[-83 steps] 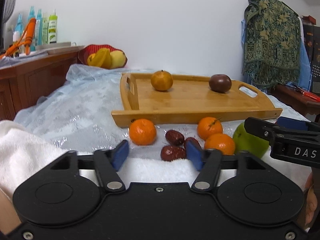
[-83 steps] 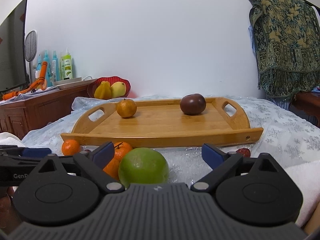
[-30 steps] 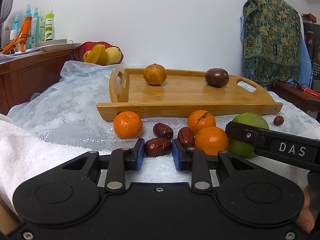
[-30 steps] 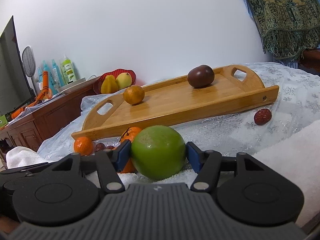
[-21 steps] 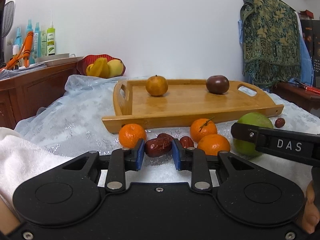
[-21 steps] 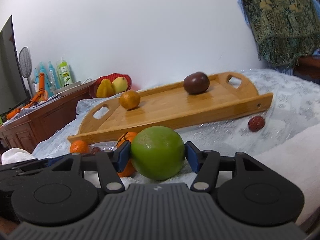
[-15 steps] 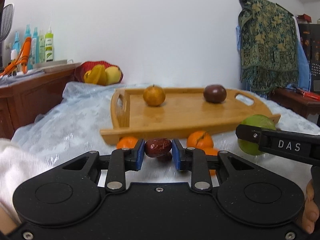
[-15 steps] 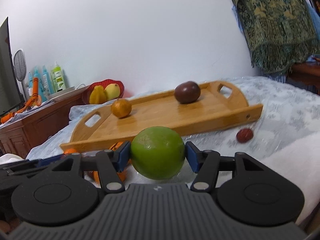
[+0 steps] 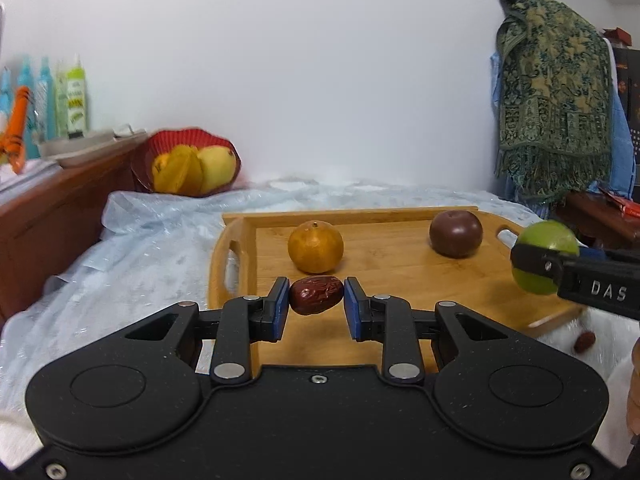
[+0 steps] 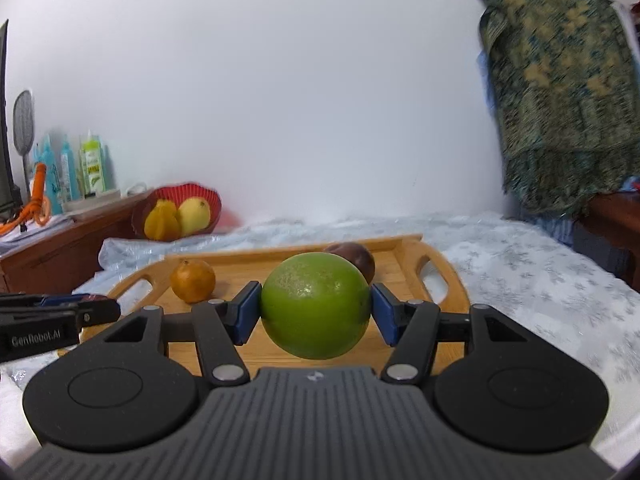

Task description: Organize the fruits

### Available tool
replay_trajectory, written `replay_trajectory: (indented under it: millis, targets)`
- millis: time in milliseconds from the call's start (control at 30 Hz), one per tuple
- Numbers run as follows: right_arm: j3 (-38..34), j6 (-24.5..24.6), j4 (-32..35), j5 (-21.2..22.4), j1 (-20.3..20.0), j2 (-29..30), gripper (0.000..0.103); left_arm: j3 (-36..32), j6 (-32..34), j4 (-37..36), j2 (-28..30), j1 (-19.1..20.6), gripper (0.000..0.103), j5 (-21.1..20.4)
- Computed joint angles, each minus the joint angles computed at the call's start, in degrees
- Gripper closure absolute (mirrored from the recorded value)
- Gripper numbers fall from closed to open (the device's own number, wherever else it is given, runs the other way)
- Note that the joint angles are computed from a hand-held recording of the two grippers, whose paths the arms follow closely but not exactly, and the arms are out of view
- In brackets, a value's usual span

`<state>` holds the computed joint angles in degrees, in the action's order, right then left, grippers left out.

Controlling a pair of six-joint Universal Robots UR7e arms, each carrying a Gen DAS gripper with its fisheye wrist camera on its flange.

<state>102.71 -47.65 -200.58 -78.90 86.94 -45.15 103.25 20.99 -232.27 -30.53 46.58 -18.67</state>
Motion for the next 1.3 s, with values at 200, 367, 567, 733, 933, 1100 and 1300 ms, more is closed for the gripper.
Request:
replay_trajectory:
  millis: [200,367,567,733,933,1100,1300]
  targets:
    - [-8.02,-1.3,6.39,-3.83,1.32,3.22,0.042,-4.04,-5.72,10.57,-1.66,4.04,0.076,-3.73]
    - [-12.51,2.87,9.53,-6.56,1.76,5.61,0.042,-7.41,-10.0,17.98,-1.27,6.37,0.076,-4.89]
    - [-14.31,9.23,13.31,-8.28,1.64,6.46,0.042,-8.59,-12.0,20.21,-0.36,7.49,0.076,-5.51]
    - [-14.7,9.28,12.18,-8.49,1.76,7.09,0.042,-8.73,-11.48,19.93,-0.04,7.7,0.076,-6.15]
    - [-14.64,9.37,11.67,-8.47,1.73,7.22,0.041,-8.81,-12.22,20.71,0.06,7.95,0.076,-6.17]
    - [-14.67,9.9,11.79,-8.56,1.73,7.2,0.041,-8.67,-13.29,21.85,0.15,8.13,0.076,-6.29]
    - [-14.66,10.05,11.81,-8.58,1.73,7.19,0.041,-8.61,-13.89,22.53,0.13,8.25,0.076,-6.31]
